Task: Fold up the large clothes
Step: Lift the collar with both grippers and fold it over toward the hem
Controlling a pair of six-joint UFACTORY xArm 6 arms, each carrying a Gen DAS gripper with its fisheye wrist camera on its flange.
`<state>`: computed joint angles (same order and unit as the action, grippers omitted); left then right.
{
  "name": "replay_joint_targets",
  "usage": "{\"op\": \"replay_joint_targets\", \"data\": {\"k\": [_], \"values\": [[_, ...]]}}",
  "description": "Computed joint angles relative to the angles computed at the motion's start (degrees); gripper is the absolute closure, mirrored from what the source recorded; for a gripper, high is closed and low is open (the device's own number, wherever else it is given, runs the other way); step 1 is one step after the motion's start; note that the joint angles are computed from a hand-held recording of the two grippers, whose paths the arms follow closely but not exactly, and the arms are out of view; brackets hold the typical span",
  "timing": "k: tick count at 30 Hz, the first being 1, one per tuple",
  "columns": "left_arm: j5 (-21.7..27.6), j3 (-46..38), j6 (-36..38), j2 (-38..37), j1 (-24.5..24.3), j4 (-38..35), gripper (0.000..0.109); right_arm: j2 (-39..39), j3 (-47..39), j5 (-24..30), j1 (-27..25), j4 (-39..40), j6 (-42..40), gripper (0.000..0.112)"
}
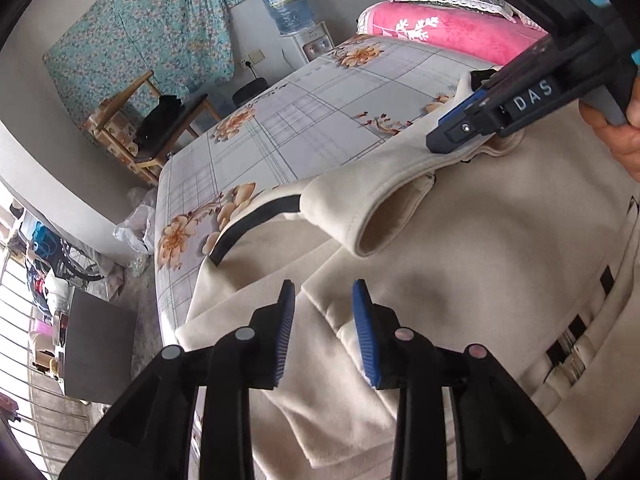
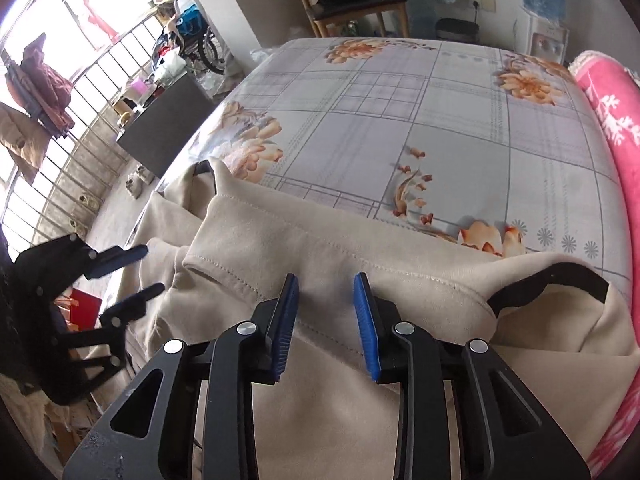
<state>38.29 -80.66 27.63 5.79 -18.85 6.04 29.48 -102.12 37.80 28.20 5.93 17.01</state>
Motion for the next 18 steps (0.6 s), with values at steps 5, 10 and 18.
{"op": "replay_joint_targets", "data": {"k": [5,10,18], "values": [[6.5,-4.1,0.5,-0.8,3.4,-12.1,0.079,-1.9,3.9,-3.5,0.3,0.9,-1.4,0.083],[7.8,-11.4,-1.7,4.0,4.3,-22.9,0.079,-1.6,4.9,-3.4,0.8,-0.8,-0.5,0.083],[15.3,-27.7,-7.7,18.3,-0.3,-23.4,0.079,-2.9,9.0,-7.6,1.4,-3.5,1.9,0.083]]}}
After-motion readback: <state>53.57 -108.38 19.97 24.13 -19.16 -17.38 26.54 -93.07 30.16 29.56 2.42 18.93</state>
